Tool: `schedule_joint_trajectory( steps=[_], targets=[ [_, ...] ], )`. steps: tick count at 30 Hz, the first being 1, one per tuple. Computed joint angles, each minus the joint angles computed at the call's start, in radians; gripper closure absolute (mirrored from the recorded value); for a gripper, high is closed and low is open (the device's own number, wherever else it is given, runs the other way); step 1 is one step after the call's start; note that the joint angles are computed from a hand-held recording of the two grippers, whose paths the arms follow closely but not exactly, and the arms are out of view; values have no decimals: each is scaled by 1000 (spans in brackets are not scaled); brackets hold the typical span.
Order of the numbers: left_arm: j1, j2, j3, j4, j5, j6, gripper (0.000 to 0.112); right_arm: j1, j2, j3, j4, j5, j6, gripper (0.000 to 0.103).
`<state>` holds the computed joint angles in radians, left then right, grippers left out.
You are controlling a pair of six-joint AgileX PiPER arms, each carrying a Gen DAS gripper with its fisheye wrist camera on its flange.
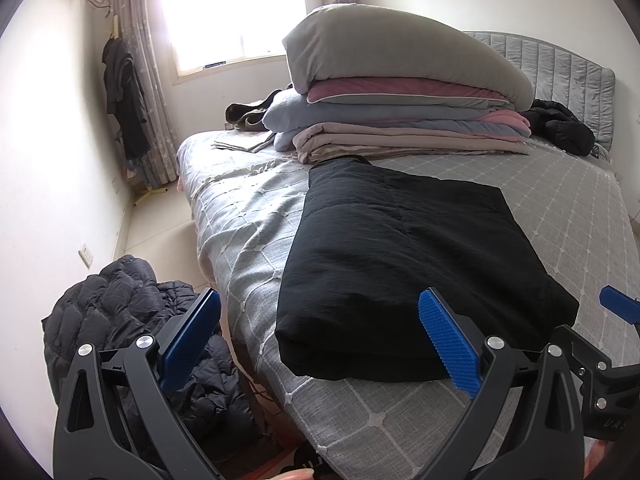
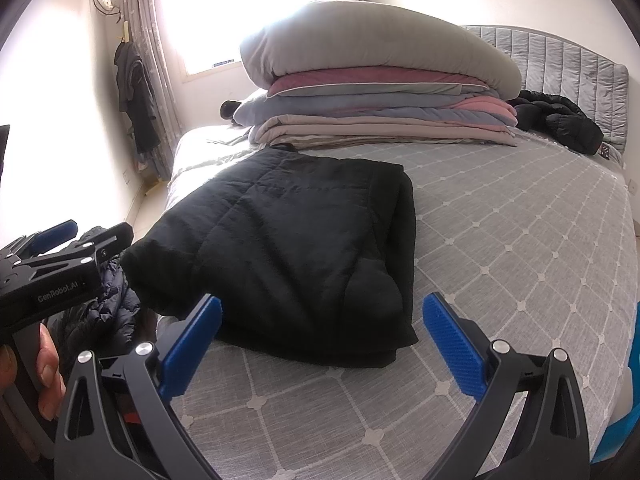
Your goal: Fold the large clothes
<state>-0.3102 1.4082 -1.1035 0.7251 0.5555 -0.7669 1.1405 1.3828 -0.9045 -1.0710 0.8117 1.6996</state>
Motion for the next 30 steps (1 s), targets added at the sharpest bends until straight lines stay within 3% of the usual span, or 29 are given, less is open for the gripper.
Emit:
schedule_joint_trajectory(
  steps=[30],
  targets=[
    [42, -7, -12, -145, -41, 139, 17, -14, -19, 8, 1, -14, -27, 6]
  ],
)
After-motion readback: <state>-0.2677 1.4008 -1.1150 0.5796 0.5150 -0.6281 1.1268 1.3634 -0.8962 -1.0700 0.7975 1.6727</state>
